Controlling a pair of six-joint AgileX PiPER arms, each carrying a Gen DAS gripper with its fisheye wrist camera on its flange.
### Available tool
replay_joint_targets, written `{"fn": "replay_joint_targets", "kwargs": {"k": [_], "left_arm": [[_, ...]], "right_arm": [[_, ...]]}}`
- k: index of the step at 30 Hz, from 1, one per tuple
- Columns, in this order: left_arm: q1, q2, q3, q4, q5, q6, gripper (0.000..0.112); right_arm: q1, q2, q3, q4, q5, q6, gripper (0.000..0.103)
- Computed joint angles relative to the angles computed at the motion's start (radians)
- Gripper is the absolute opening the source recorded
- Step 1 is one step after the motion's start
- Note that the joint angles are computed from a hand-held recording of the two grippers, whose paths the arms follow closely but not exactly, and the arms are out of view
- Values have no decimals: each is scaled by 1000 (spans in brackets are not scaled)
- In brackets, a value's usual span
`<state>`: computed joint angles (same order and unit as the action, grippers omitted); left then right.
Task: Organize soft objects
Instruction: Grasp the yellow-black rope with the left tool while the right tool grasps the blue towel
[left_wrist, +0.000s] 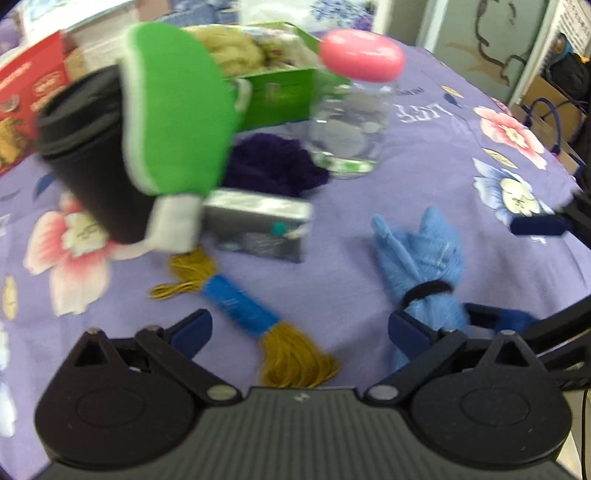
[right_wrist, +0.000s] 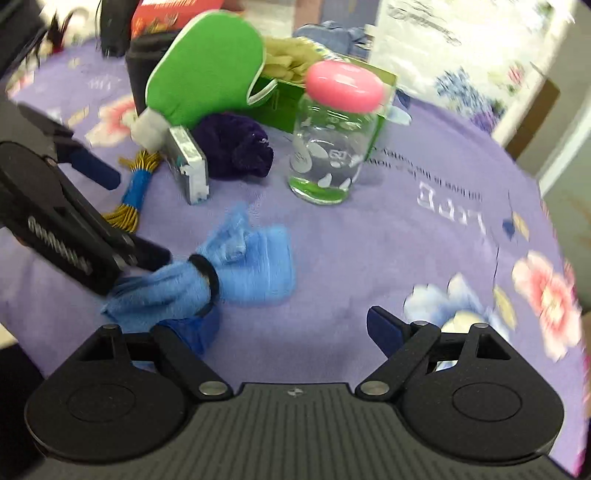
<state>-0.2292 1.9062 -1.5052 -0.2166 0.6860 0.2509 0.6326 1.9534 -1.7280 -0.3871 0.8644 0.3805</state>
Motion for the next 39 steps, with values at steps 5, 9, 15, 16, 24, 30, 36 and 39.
{"fn": "replay_joint_targets", "kwargs": {"k": [5, 9, 15, 16, 24, 30, 36, 39], "left_arm": [[117, -126, 115, 29, -38, 67, 101], [156, -87, 72, 46, -4, 125, 101], [166, 49, -77, -137, 111, 166, 101], [157, 64, -93, -134, 111, 123, 101], [90, 114, -139, -69, 83, -41, 102], [37, 54, -38, 207, 24, -216, 102], [146, 0, 29, 154, 27, -124, 102], [157, -14, 43, 63, 16, -39, 102]], "right_arm": [[34, -133, 238, -85, -184, 373, 74], [56, -149, 307, -165, -311, 645, 74], [60, -46, 174, -86, -287, 616, 74], [61, -33, 154, -90, -266, 604, 74], [38, -20, 143, -40, -253, 552, 74], [39, -29, 153, -40, -255, 555, 74], [56, -8, 123, -13, -260, 536, 74], [69, 42, 62, -28, -225, 560, 74]]}}
